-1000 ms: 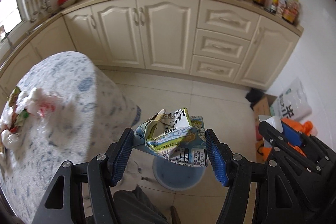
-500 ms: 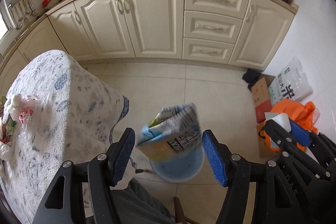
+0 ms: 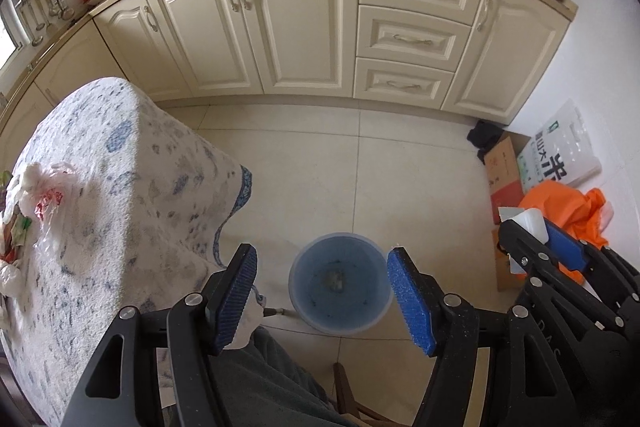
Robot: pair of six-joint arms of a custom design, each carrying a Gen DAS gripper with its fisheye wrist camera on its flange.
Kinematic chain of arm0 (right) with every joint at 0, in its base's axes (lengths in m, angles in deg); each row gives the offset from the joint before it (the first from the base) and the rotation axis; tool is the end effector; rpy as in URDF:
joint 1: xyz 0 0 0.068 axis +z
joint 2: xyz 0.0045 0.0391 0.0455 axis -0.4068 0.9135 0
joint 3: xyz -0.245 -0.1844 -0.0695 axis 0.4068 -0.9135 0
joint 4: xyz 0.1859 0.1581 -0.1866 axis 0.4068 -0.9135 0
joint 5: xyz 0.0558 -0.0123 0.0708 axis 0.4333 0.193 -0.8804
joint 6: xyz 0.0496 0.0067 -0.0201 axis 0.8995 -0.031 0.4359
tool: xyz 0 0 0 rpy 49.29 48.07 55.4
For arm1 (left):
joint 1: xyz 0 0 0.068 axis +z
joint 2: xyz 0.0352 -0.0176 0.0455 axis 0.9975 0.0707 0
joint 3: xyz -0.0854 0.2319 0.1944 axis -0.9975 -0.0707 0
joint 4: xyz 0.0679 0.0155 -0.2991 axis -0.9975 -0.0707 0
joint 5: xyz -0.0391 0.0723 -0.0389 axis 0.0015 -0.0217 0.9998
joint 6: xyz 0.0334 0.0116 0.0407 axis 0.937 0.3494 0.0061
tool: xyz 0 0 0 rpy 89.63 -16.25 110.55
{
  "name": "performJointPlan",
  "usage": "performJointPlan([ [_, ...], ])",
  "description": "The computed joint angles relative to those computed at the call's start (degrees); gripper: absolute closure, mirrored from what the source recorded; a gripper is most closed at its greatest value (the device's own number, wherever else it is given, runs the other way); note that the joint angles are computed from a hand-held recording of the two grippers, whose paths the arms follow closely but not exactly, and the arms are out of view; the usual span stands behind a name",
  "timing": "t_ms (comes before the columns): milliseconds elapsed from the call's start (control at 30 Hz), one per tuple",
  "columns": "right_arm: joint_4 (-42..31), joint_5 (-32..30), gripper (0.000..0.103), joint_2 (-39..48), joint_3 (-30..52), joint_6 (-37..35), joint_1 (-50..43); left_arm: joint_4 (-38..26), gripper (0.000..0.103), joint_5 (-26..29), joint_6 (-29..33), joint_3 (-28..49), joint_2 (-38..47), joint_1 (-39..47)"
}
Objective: Collect trash
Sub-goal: 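Open the left tool to drop the carton while the right tool releases the block, then move both open tools back toward the trash on the table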
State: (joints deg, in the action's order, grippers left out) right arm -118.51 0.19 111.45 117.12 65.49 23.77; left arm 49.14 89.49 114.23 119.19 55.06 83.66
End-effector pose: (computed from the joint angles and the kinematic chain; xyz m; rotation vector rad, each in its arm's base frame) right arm 0.2298 0.2321 0.1482 0.9573 2.5530 -0.0932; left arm 0.3479 -0.0237 0.1790 1.0210 2.4845 -0.1894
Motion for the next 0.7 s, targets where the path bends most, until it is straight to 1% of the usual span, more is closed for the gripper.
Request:
performJointPlan([
  [267, 4.43, -1.59, 0.072, 5.00, 4.81, -7.51, -1.15, 0.74, 0.039, -0.69, -0.98, -0.14, -0.50, 4.30],
  [300, 4.77, -1.97, 0.071, 5.45, 5.32, -8.10, -1.31, 0.62, 0.039, -0.64, -0.97, -0.16, -0.63, 4.67],
  [367, 5.30, -2.73, 0.059, 6.27, 6.20, -9.08, -1.68, 0.58, 0.039, -0.56, -1.01, -0.02, -0.78, 5.40],
  [400, 5.29, -2.84, 0.044, 6.52, 6.51, -9.25, -1.83, 0.70, 0.040, -0.55, -1.01, -0.04, -0.80, 5.63],
  [433, 4.71, -2.54, 0.038, 6.87, 7.04, -8.92, -1.83, 0.99, 0.039, -0.70, -1.20, -0.13, -0.90, 5.92],
  [500, 4.78, -2.20, 0.035, 7.01, 7.36, -9.07, -1.88, 0.62, 0.040, -0.41, -1.34, 0.49, -0.46, 6.32],
  [700, 4.04, -2.89, 0.035, 7.55, 7.96, -9.02, -2.18, 0.03, 0.040, 0.74, -1.40, 1.42, 0.30, 7.64],
])
